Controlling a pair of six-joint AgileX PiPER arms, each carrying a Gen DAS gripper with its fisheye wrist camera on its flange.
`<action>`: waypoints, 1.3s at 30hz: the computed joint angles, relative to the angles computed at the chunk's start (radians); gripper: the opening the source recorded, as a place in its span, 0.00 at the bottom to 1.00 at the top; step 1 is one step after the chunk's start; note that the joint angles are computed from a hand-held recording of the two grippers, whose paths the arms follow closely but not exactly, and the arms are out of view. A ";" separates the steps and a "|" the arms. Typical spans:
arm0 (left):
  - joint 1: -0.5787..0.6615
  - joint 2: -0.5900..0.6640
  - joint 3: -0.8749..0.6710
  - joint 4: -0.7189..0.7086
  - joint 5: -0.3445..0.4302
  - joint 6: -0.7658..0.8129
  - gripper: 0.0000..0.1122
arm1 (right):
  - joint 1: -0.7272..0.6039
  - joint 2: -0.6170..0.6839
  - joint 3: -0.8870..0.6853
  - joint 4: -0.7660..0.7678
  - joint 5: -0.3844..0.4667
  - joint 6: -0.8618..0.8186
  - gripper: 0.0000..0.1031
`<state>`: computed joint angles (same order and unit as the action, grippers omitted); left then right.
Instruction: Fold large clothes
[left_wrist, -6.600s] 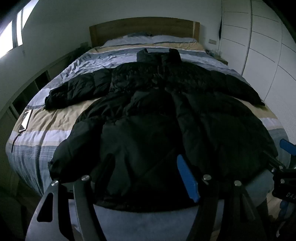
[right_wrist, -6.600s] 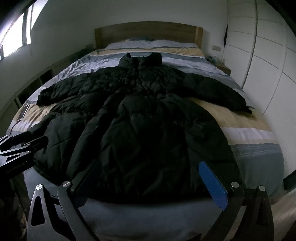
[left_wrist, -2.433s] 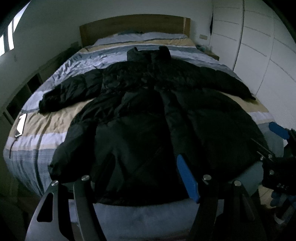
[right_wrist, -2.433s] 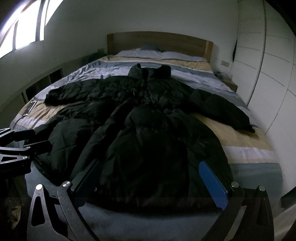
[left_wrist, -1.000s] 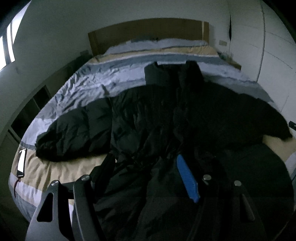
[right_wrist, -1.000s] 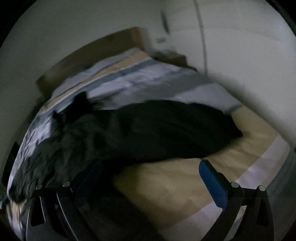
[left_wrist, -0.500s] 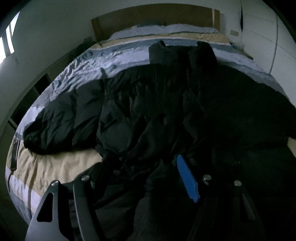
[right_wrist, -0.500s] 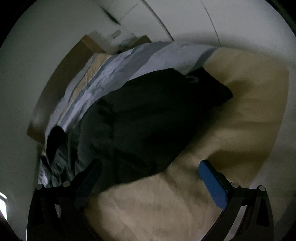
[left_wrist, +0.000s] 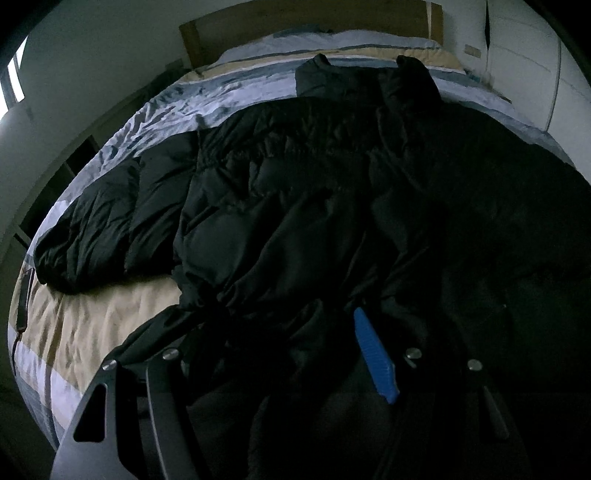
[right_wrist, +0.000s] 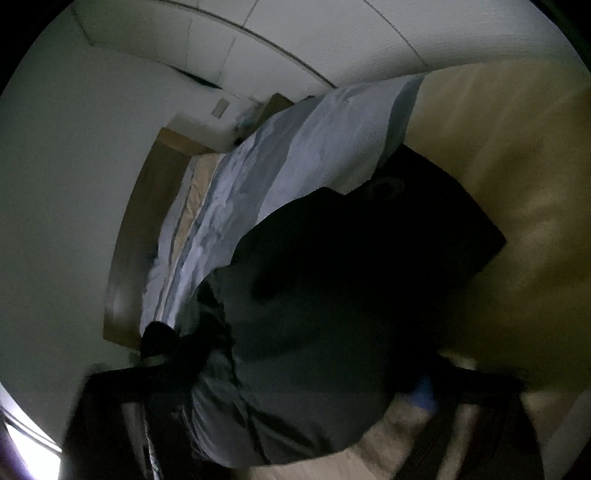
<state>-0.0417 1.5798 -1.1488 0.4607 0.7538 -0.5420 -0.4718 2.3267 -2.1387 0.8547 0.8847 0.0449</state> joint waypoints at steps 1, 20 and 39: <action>-0.001 0.002 0.000 0.005 0.001 -0.003 0.60 | 0.001 0.010 -0.016 0.000 0.003 0.014 0.51; 0.034 -0.105 0.020 -0.083 0.014 0.088 0.60 | 0.150 -0.028 -0.386 -0.090 0.145 -0.002 0.15; 0.180 -0.379 0.098 -0.219 0.089 0.254 0.60 | 0.518 -0.298 -0.159 -0.217 0.194 -0.118 0.18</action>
